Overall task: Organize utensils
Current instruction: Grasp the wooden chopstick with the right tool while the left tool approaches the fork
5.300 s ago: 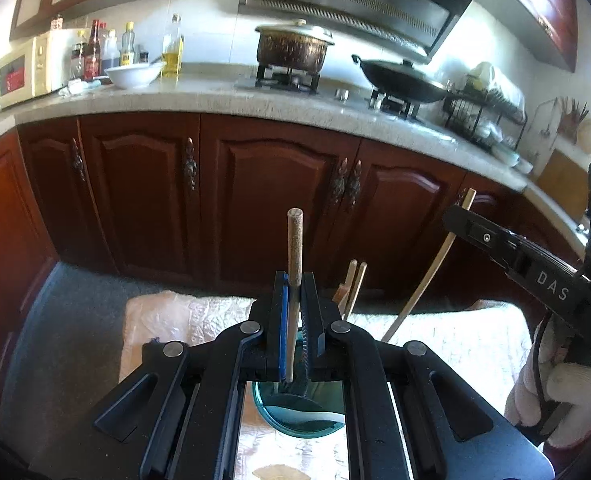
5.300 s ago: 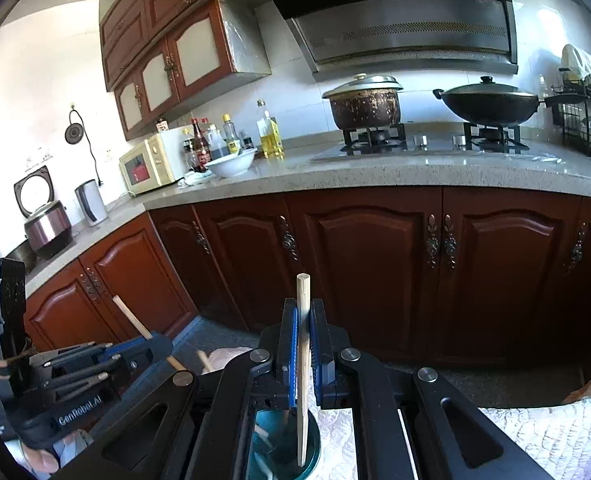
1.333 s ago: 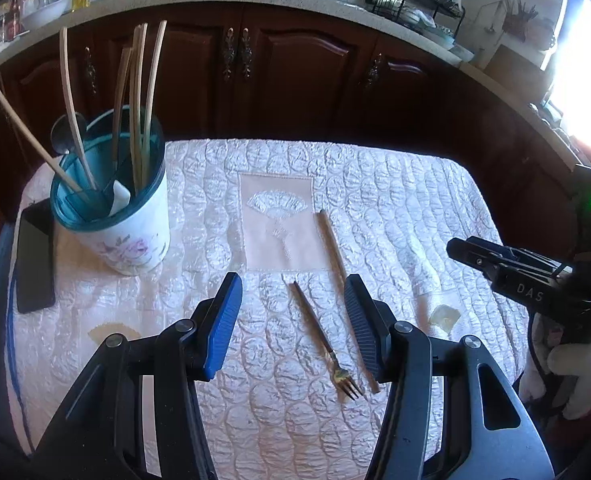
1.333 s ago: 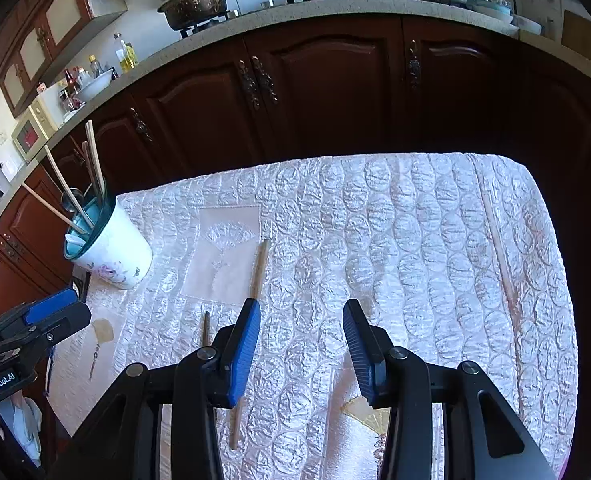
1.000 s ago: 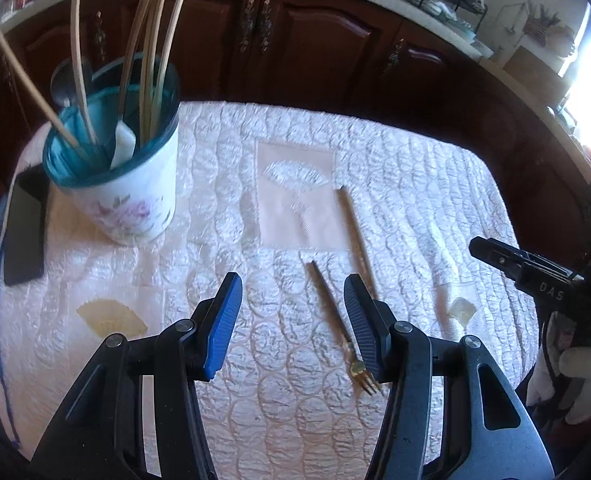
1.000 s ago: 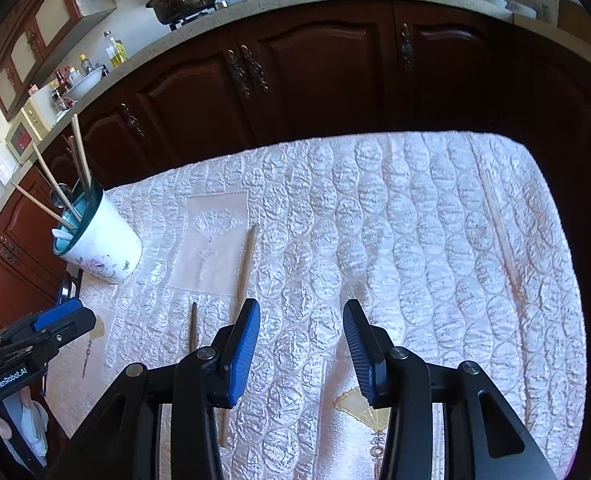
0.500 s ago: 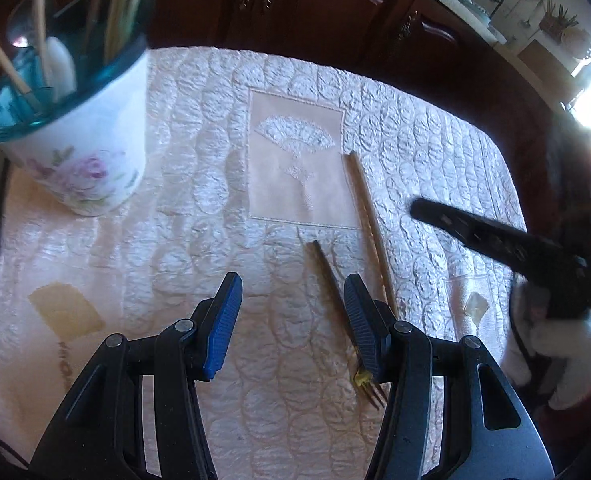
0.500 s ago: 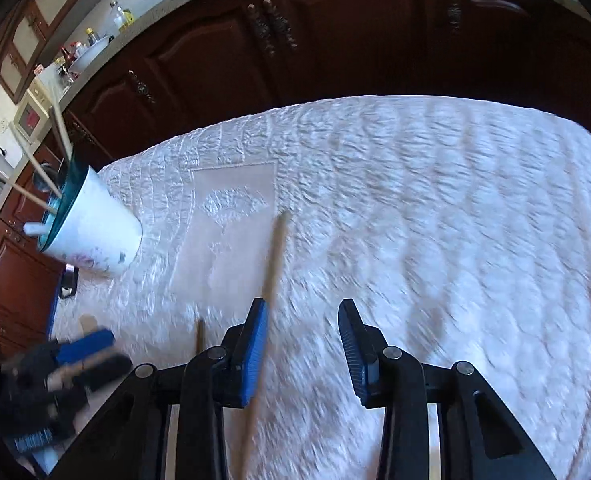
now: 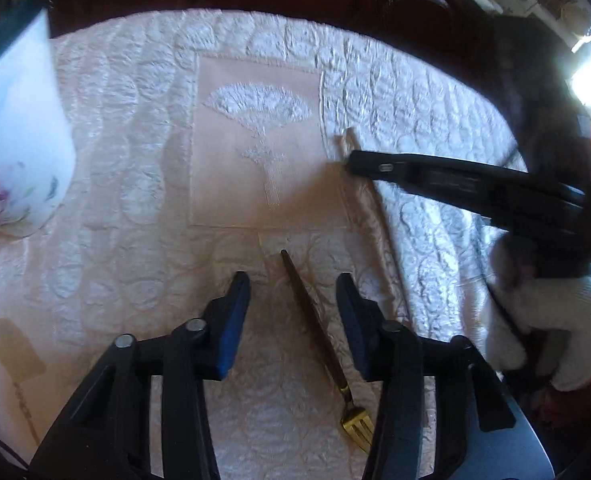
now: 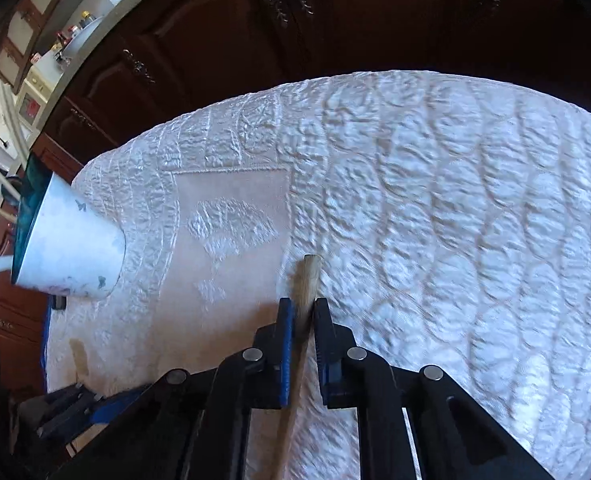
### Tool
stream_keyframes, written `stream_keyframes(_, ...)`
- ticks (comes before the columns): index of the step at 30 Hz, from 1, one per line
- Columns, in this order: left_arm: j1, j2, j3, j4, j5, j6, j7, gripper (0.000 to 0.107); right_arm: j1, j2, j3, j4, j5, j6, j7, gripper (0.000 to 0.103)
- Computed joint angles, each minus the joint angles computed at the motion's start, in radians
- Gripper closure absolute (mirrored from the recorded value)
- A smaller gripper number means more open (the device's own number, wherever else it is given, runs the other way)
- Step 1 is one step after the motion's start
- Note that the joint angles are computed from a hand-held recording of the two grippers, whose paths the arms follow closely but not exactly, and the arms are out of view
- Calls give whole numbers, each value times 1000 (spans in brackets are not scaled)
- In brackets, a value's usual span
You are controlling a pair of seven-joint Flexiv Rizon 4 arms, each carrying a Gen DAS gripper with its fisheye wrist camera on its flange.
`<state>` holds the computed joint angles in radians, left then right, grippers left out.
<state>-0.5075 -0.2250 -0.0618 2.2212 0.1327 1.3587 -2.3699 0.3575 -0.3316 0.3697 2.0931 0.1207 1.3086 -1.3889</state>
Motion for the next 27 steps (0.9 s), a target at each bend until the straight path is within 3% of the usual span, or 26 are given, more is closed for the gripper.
stream_keyframes(4,-31,-19,27,-47,76,-45,-44,77,-27,45,5,36,25,-19,-34,94)
stream_keyframes(6,-40,-27,36,-67,107,-62,-61,94,-33,54,3,45,40,-28,-48,95)
stream_keyframes(11,-7,-31,1,-48,48,-13,-9,98,-53,87,23,55,114,-19,-98,95)
stream_keyframes(16,-25,26,21,-31,84,-10,-36,99,-72,184,31,67,233,-29,-196,96)
stream_keyframes(27,1,142,-25,20,132,7,-73,101,30,411,-70,143,287,-12,-233,96)
